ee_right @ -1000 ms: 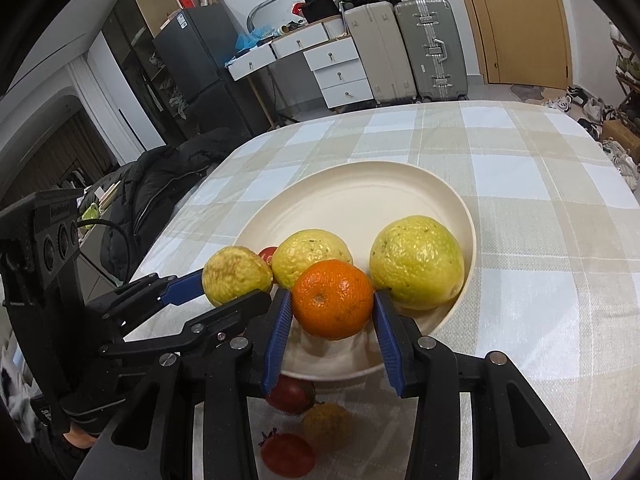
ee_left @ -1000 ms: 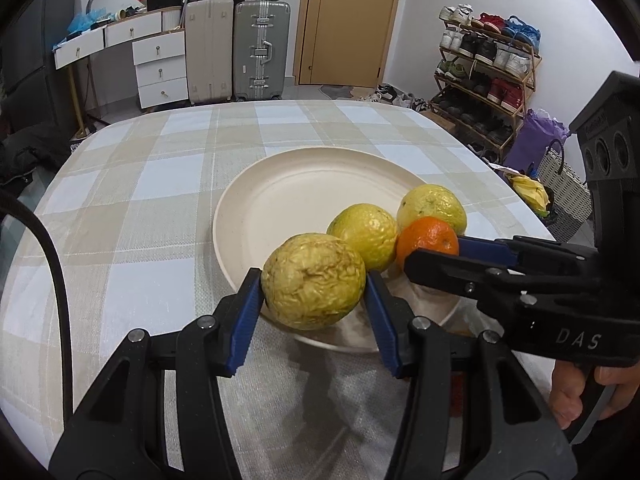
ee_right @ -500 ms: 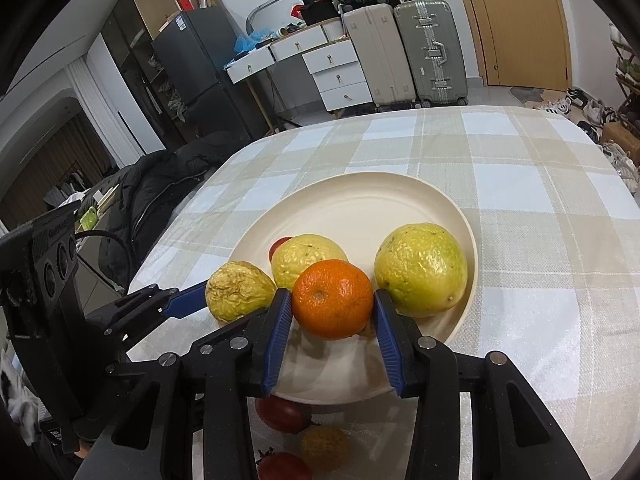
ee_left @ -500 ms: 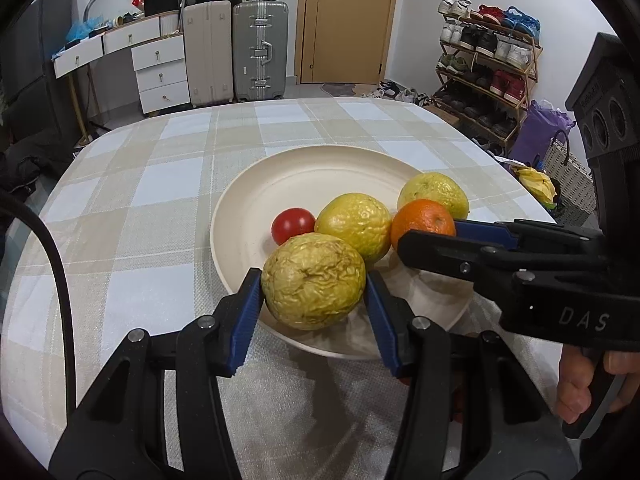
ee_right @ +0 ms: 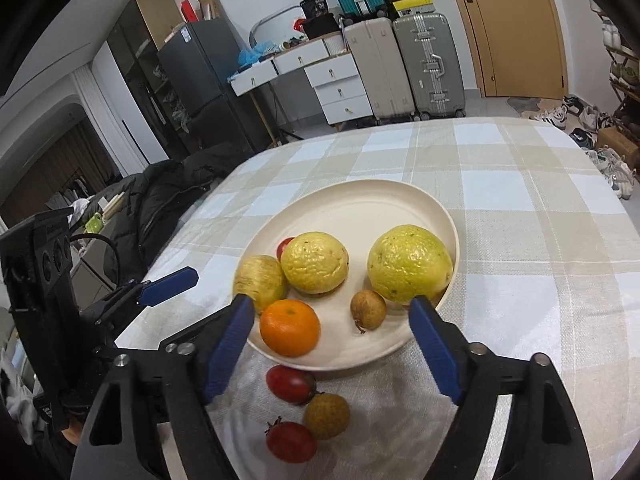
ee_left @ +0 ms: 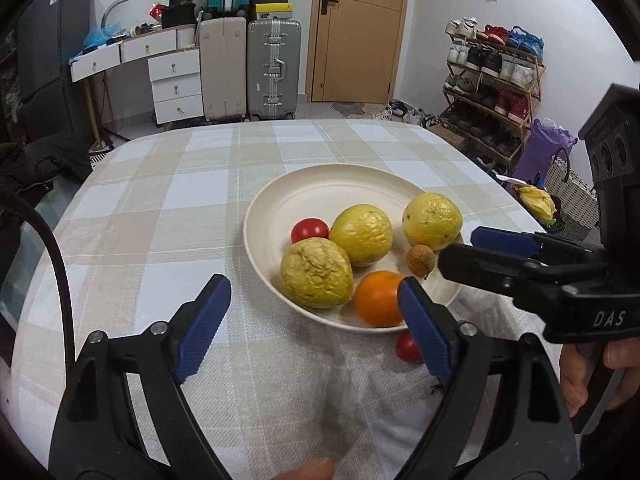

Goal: Organize fruits
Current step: 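Open both tools and withdraw them from the plate, then lower the left tool onto the second orange and close it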

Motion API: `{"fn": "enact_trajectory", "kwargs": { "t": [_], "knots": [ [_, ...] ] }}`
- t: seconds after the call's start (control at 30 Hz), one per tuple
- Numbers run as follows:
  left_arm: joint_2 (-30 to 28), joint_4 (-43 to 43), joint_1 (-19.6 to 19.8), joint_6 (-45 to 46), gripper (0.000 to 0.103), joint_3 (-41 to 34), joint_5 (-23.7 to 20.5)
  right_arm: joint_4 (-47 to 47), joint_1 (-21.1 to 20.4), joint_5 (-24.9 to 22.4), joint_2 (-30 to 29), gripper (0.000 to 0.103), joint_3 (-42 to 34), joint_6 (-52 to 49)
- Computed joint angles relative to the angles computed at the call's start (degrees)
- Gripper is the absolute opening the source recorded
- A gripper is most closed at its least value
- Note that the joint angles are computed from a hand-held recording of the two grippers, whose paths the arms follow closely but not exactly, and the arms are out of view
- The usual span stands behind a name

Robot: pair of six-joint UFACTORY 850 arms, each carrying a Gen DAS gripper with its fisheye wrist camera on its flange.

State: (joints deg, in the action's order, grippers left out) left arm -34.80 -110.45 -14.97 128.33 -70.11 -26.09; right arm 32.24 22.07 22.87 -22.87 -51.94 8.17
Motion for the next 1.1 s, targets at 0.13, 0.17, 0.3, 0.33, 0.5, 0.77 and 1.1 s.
{"fn": "enact_trajectory", "kwargs": {
  "t": [0.13,0.17,0.3,0.33,0.5,0.77,1.1],
  "knots": [
    [2.1,-2.4,0.8,2.9,0.092,2.7,-0.8,4.3,1.2,0.9,0.8,0.089,0.8,-4.8],
    [2.8,-4.1,0.9,4.7,0.097,3.6,-0.6,5.4,1.5,1.1,1.0,0.092,1.0,-6.0],
    [5.0,-6.7,1.9,7.8,0.102,6.7,-2.5,5.9,2.6,3.5,2.4,0.099,3.0,-5.7],
    [5.5,-7.0,2.1,8.1,0.102,7.4,-2.8,5.5,2.7,3.9,2.7,0.099,3.4,-5.2],
    [7.6,-8.1,2.9,9.9,0.102,10.2,-3.9,9.9,4.1,5.7,4.3,0.103,5.1,-9.2],
    [9.6,-8.3,3.6,11.6,0.102,13.1,-5.1,14.6,6.4,7.5,6.3,0.103,7.6,-13.7],
    [13.7,-6.3,5.3,11.3,0.102,17.7,-6.9,20.3,8.2,7.0,7.7,0.103,9.4,-19.3]
  ]
}}
